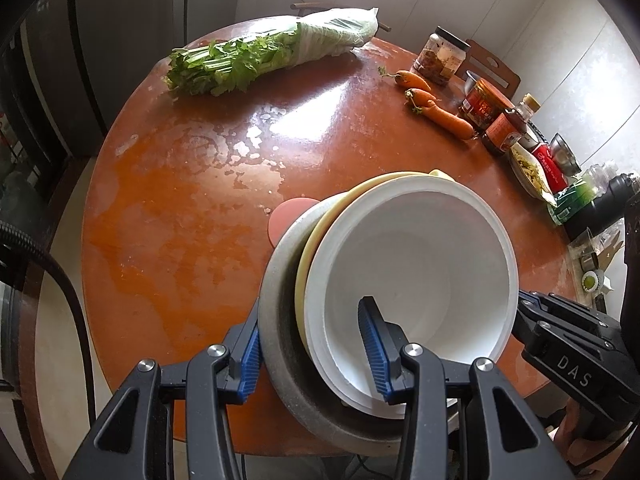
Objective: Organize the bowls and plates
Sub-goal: 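Lower the held bowl stack onto the steel tray on the pink plate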
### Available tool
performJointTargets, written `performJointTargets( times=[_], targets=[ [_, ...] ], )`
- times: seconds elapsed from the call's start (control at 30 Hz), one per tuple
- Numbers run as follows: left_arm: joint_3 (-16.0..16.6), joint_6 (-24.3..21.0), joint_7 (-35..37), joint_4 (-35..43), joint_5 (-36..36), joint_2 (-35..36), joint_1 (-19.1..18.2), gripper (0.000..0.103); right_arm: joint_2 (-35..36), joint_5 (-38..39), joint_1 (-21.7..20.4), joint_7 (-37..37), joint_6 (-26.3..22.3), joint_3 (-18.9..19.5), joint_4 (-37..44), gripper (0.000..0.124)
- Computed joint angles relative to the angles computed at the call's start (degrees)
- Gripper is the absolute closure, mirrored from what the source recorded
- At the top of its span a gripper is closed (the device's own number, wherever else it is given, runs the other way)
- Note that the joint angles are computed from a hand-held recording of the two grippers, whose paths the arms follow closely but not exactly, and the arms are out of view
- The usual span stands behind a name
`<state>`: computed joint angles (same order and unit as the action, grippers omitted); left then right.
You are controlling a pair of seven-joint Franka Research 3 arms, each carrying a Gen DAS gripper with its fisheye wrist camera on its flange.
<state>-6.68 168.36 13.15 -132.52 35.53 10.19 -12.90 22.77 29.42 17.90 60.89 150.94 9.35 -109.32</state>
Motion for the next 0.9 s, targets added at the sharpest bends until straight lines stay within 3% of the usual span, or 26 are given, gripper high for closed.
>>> performJointTargets(
  times=[0.53, 0.7, 0.9],
  targets=[
    [-0.1, -4.3, 0.3, 3.3, 1.7, 1.8, -1.5, 0.046, 0.4, -2.5, 0.6, 1.1, 0.4, -0.7, 0.1, 0.112],
    [-0.2, -6.0, 0.8, 4.9, 3.2, 2.9, -2.3, 0.036, 0.3, -6.4, 2.2, 3.0, 1.5, -1.9, -0.2, 0.111],
    [-1.1, -1.4, 4.0, 3.5, -0.8, 3.3, -0.4, 0.036, 0.2, -7.3, 1.8, 3.4, 1.4, -1.7, -0.3, 0.111]
  ],
)
